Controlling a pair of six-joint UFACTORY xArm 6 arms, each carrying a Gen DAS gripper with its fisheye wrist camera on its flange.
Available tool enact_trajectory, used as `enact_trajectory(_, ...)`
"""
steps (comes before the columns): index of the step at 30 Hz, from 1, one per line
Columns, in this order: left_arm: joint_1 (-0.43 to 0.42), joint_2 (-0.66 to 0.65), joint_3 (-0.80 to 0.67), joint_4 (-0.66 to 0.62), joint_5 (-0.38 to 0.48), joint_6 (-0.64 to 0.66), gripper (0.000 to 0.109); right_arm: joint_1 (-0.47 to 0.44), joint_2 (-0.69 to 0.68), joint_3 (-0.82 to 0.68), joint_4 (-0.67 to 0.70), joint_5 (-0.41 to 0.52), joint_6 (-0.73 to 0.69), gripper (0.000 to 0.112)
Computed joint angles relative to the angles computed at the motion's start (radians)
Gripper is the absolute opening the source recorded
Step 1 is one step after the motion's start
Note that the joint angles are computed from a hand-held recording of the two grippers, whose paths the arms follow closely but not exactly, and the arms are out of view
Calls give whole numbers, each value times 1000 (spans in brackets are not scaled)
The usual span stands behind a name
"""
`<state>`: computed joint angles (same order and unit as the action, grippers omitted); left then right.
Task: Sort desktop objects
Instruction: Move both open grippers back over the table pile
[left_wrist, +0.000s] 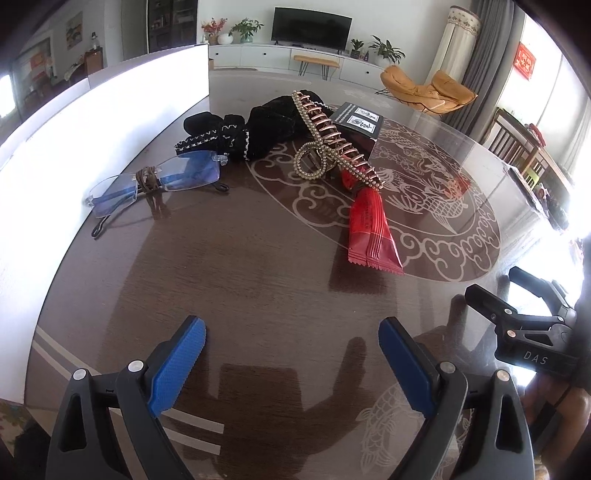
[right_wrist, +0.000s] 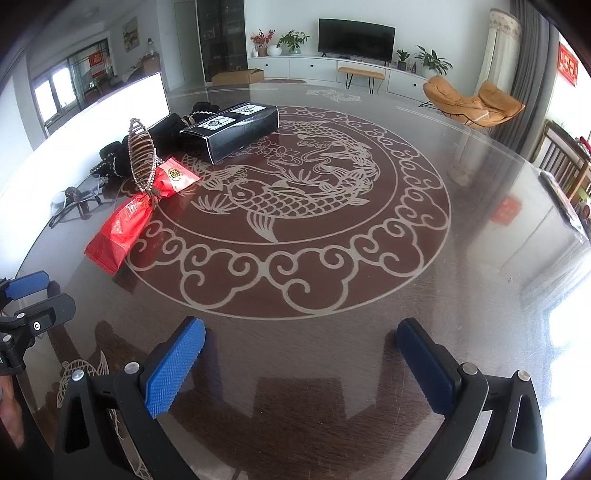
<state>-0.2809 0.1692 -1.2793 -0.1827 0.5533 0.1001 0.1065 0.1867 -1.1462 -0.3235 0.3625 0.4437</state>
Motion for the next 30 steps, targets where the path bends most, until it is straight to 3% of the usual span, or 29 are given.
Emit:
enact_trajectory(6, -32, 19, -12, 196, 8, -107, 101, 0, -1, 0, 1, 1, -1, 103)
enact_trajectory(30, -29, 33, -10, 197, -20, -117, 103, 0, -1, 0, 2, 1, -3, 103)
